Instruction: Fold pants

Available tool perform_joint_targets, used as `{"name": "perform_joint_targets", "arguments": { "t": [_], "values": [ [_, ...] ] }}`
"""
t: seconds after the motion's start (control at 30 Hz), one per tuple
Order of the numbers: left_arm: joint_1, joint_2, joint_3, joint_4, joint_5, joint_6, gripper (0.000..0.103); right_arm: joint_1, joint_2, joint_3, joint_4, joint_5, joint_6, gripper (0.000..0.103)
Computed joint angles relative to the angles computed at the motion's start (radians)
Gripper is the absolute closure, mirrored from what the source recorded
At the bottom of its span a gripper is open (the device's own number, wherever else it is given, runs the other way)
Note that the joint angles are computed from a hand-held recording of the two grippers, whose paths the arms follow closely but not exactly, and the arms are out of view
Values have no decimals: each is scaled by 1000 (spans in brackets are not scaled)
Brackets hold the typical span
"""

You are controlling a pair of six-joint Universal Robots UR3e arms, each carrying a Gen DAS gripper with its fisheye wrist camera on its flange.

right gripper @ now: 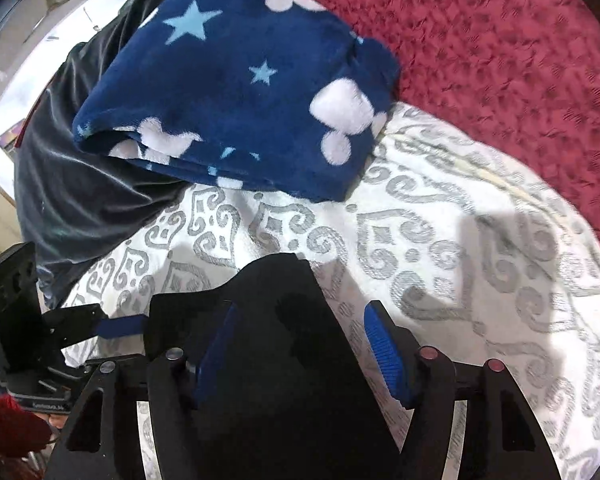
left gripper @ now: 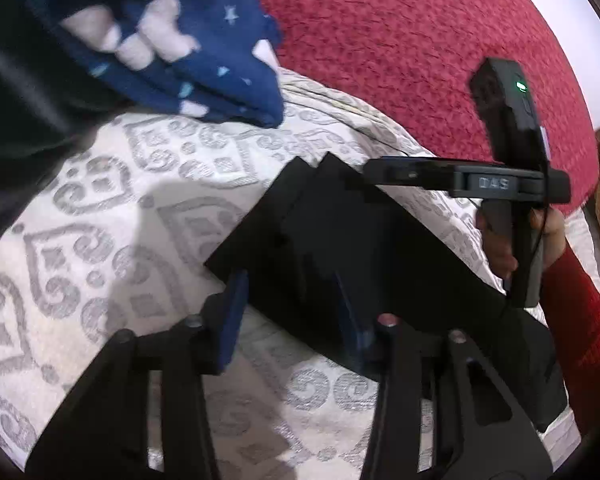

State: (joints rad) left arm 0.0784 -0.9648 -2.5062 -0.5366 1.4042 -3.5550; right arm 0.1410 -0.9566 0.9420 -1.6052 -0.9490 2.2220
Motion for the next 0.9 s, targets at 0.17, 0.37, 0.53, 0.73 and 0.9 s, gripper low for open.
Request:
{"name": "perform_joint_targets", "arguments": {
  "t": [0.17, 0.37, 0.53, 0.73, 0.9],
  "values": [
    [-101, -95, 89, -60, 132, -51, 59, 25, 10, -10, 4, -10, -14, 36],
    [-118, -63, 93, -36, 112, -33, 58, 49, 22, -21, -19, -43, 4, 95],
    [-123, -185, 122, -28, 135, -51, 58, 37, 18, -10, -25, -24, 8, 99],
    [-79, -152, 93, -5, 100, -65, 99, 19, 16, -31, 8, 17, 1, 99],
    [-88, -41, 84, -29, 130, -101, 99, 3, 4, -60, 67, 80, -23, 100]
  ]
}}
